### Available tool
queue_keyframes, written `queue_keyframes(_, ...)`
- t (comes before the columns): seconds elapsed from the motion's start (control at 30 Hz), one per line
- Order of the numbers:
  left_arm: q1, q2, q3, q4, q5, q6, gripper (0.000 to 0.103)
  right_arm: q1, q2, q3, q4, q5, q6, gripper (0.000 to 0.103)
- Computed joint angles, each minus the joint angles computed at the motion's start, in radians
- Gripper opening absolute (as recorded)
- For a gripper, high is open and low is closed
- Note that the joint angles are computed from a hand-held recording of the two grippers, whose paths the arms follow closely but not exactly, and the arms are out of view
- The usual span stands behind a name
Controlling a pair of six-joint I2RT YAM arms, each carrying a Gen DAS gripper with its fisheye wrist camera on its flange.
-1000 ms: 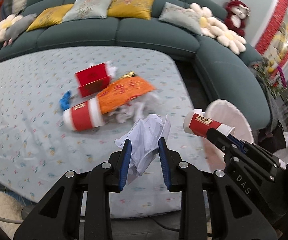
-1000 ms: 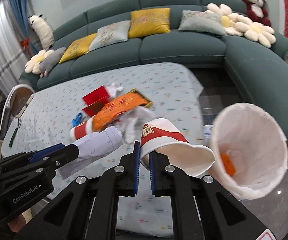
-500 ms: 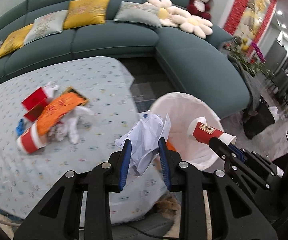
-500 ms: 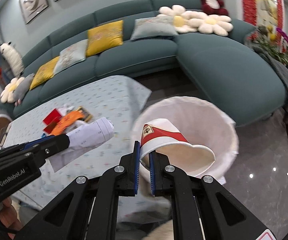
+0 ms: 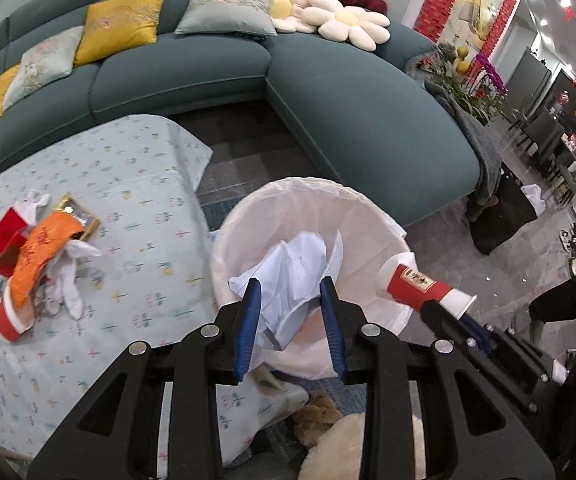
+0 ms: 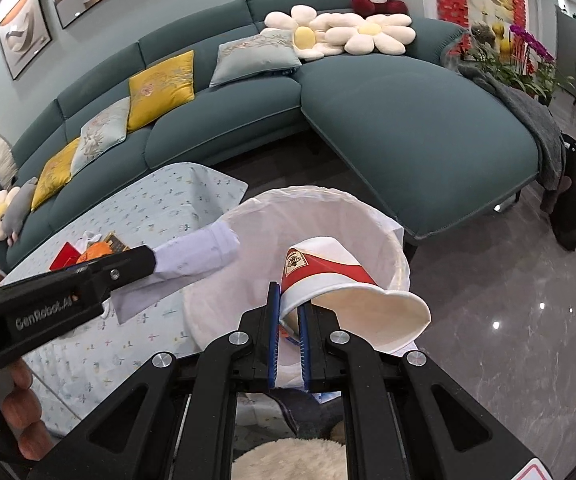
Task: Collect trash
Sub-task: 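Move both grippers over the bin and release the tissue and cup inside, then move both tools back toward the remaining trash on the table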
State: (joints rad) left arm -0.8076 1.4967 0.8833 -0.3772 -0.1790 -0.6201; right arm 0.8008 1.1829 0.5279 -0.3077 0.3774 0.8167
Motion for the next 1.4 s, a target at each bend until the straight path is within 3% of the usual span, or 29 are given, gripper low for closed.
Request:
queue_keyframes(0.23, 0.017, 0.038, 0.026, -0.003, -0.019, -0.015, 0.041, -0.043, 0.019, -0.005, 0.033, -0.028, -0.034, 0.008)
queue_keyframes(0.53, 0.04, -0.028, -0.035, -0.022, -0.053, -0.032, 0.043, -0.024, 0.077, 0.032, 0.067, -0.021, -0.053, 0.011)
queue_keyframes(0.63, 0.035, -0.051, -0.051, -0.035, -0.077, -0.046, 0.053, -0.012, 0.107, 0.059, 0.066, -0.01, -0.064, 0.016)
queue_keyframes(0.83, 0.055, -0.12, -0.104, -0.054, -0.094, -0.059, 0.059, 0.025, 0.137, 0.108, 0.045, 0.024, -0.059, 0.037)
queue_keyframes(1.17, 0.112, -0.304, -0.207, -0.122, -0.107, -0.075, 0.06, 0.133, 0.151, 0.184, -0.034, 0.081, -0.015, 0.042)
queue_keyframes(1.27, 0.127, -0.37, -0.236, -0.156, -0.122, -0.075, 0.066, 0.172, 0.165, 0.214, -0.058, 0.098, -0.002, 0.042)
queue_keyframes(1.4, 0.174, -0.475, -0.274, -0.212, -0.121, -0.07, 0.066, 0.227, 0.201, 0.269, -0.088, 0.12, 0.015, 0.045)
